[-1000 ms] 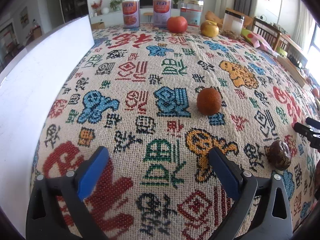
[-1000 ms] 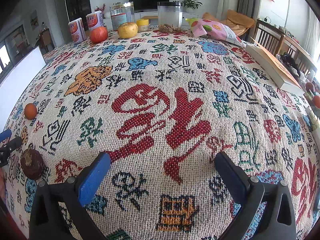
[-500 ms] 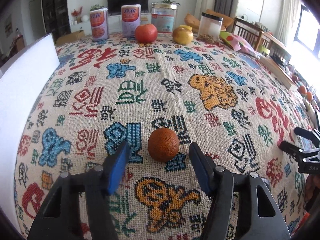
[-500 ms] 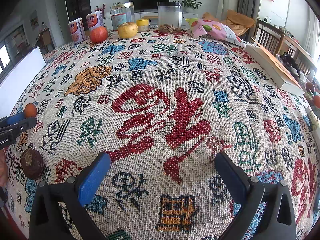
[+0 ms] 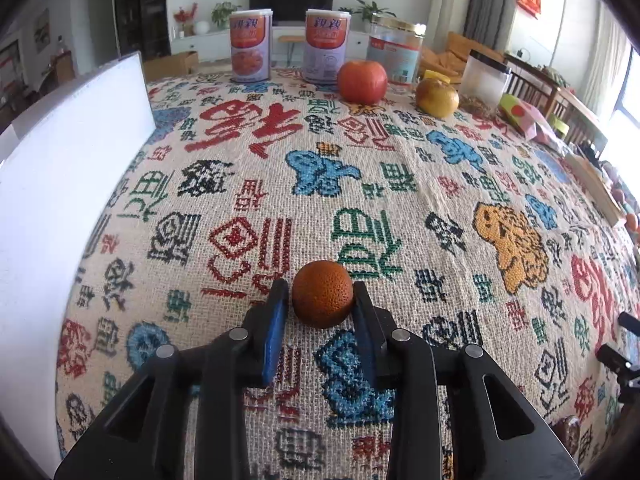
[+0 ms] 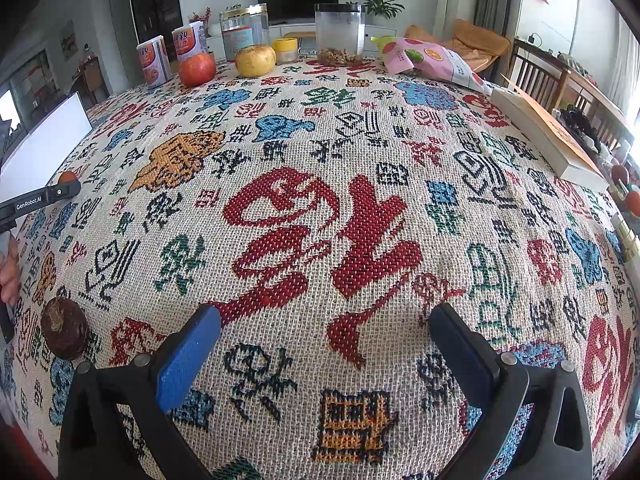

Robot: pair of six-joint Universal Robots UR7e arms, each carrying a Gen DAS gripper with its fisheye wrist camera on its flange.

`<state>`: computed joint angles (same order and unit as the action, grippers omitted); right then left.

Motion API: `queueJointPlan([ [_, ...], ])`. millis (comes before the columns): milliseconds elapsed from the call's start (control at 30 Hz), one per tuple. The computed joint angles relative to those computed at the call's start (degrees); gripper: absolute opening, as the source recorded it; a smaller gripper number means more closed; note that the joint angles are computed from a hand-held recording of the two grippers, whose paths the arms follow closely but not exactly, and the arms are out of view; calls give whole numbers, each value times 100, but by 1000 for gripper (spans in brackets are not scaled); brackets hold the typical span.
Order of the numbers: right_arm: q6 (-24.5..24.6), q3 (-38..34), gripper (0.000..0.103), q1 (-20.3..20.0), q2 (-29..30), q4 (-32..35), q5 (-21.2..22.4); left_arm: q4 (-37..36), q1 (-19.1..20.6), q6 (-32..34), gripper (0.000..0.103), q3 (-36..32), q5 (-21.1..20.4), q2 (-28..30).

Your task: Organize fruits

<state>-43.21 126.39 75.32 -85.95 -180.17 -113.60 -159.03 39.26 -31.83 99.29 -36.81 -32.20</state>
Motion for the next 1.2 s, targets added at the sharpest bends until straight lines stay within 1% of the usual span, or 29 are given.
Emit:
queueJointPlan([
  [67,-1,-2,103,-1,0,1,0,635,-50,-354,93,-94,194,24],
  [100,1,-1,103,0,3,-1,0,965,-56,-588,98,-146,277,34],
  [133,1,-1,103,0,3,-1,0,1055,-54,-675,99,-156,272,18],
  [233,0,-4,103,-2,6,-2,-1,1007,0,-756,102,-122,173,-26],
  [400,-10,-6,103,-4,5,25,3,999,-1,-756,102,-113,175,-24],
  [433,-51,-39,103,1,-7,136,-1,1000,0,-756,103,-116,174,-23],
  [467,-123,-140,103,22,-9,402,-19,1001,1,-754,103,-117,173,-22],
  [533,-140,-512,103,98,63,1157,-55,1008,1,-754,103,-119,171,-22],
  [600,115,-1037,103,238,303,1820,-129,1009,3,-750,103,-118,167,-24],
  [633,271,-1314,103,319,459,2029,-95,1010,1,-754,103,-123,171,-19],
  [700,471,-1884,103,495,867,2146,129,1006,2,-753,102,-121,171,-20],
  [767,578,-2506,103,695,1407,2164,220,1005,3,-752,102,-122,169,-18],
  [833,696,-3237,103,882,2059,2217,201,1002,3,-750,103,-121,169,-18],
  [900,736,-3956,103,1062,2698,2250,32,1001,3,-752,103,-119,171,-18],
  [1000,666,-4929,103,1276,3522,2230,-207,1001,4,-751,102,-121,171,-17],
  [1100,687,-5785,103,1411,4156,2428,-351,1003,5,-751,102,-122,174,-17],
  [1200,616,-6502,102,1495,4701,2665,-745,1001,6,-747,102,-121,173,-18],
])
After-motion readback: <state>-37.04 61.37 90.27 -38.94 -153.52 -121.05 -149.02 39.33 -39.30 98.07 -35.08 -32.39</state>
